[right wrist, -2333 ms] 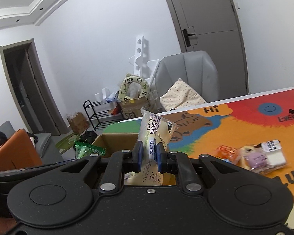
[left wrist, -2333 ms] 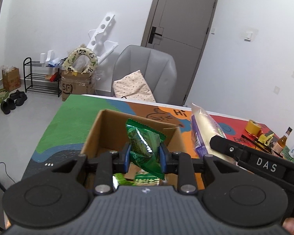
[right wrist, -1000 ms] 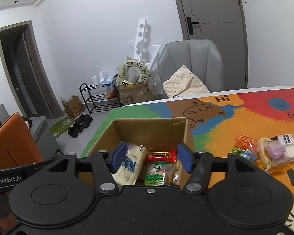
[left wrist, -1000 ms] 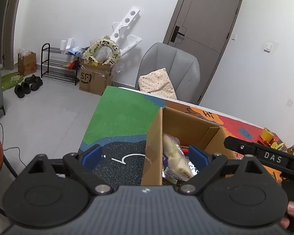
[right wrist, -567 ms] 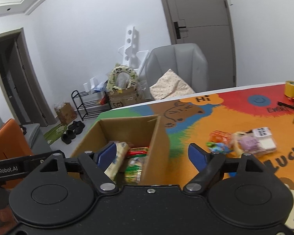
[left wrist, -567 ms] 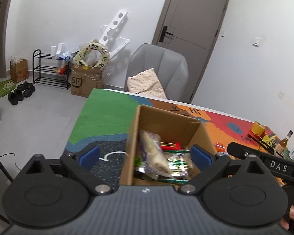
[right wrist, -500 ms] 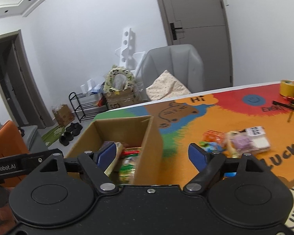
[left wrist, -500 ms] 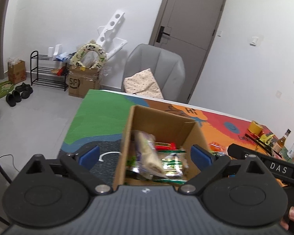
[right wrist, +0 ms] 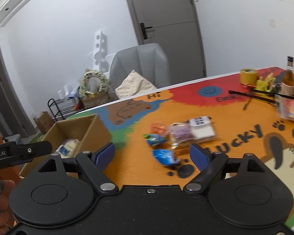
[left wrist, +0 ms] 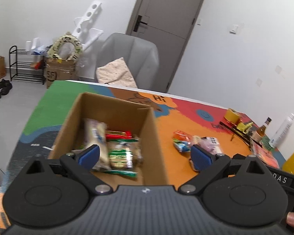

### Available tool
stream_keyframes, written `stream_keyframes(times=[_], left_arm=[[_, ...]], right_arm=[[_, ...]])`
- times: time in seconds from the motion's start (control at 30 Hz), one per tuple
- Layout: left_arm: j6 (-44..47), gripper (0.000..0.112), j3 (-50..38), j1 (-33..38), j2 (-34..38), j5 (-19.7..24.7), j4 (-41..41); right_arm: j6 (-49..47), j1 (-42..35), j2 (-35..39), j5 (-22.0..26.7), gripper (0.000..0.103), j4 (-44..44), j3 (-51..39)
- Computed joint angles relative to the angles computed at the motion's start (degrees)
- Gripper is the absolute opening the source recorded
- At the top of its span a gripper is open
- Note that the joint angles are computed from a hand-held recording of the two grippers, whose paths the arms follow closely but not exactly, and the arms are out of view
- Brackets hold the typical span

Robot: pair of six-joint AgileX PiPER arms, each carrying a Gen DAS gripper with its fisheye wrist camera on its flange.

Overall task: Organize snacks
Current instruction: 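Withdraw both grippers from the box back toward the snack pile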

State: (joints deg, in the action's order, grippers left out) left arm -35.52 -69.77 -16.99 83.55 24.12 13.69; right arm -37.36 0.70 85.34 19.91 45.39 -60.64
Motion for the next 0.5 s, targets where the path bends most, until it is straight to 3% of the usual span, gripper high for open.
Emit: stream_keyframes(times=[0.3,0.43,0.5], left_arm=[[-3.8,0.097,-6.9,-5.9,5.9,1.7,4.7],[-0.4,0.093,-10.8,-7.1,9.0,2.8,0.5],[-2.2,0.089,-12.6,-8.3,10.6,3.1,2.1]], right_arm=[[-11.2,-5.6,2.6,2.0,0.082,9.4,-0.3],[-16.7,-7.5,4.8,4.4,0.069,13.4,-1.6],[-18.4,-8.4,6.3,5.7,0.067,14.3,-2.6]])
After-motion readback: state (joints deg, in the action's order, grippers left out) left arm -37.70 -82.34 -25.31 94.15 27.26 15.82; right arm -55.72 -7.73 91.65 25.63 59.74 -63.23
